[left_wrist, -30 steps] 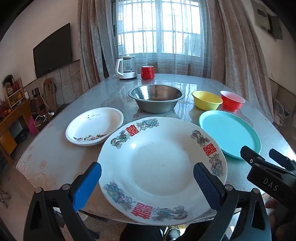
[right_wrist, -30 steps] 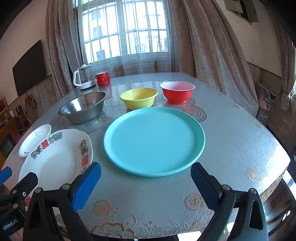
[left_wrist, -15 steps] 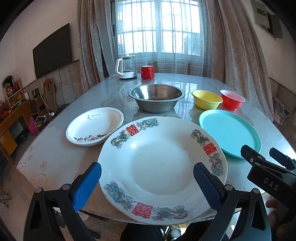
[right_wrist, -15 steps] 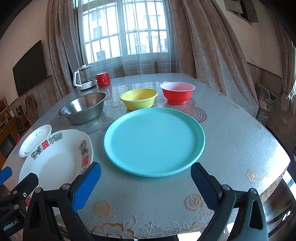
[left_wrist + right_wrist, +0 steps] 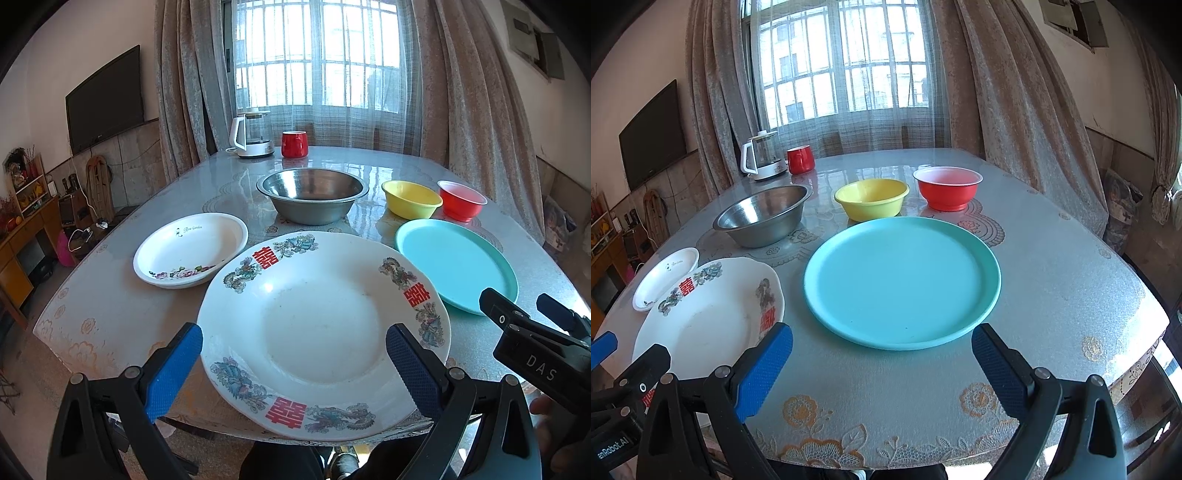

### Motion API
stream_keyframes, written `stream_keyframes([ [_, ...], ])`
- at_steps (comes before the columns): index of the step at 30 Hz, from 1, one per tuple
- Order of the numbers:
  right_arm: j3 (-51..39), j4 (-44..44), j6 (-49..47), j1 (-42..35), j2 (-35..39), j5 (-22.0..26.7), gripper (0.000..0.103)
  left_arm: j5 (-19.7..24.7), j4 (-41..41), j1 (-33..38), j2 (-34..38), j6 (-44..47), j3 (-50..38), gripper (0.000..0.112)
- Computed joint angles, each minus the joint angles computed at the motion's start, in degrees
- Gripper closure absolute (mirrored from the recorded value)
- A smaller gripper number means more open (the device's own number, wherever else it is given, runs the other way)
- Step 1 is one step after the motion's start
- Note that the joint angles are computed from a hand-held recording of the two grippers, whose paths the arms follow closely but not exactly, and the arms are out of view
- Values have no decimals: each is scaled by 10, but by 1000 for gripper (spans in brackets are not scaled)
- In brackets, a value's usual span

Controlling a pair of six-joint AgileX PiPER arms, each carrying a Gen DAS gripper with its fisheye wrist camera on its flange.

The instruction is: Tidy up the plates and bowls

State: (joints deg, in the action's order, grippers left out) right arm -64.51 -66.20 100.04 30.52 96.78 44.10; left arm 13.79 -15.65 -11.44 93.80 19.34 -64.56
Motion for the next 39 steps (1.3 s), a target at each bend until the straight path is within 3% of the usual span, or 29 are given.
stream_keyframes([
  [18,-9,2,-11,11,2,15,4,16,-64,21,-10,62,3,12],
  [39,-9,-2,-9,17,0,18,4,17,-70,24,-12,70,4,12],
])
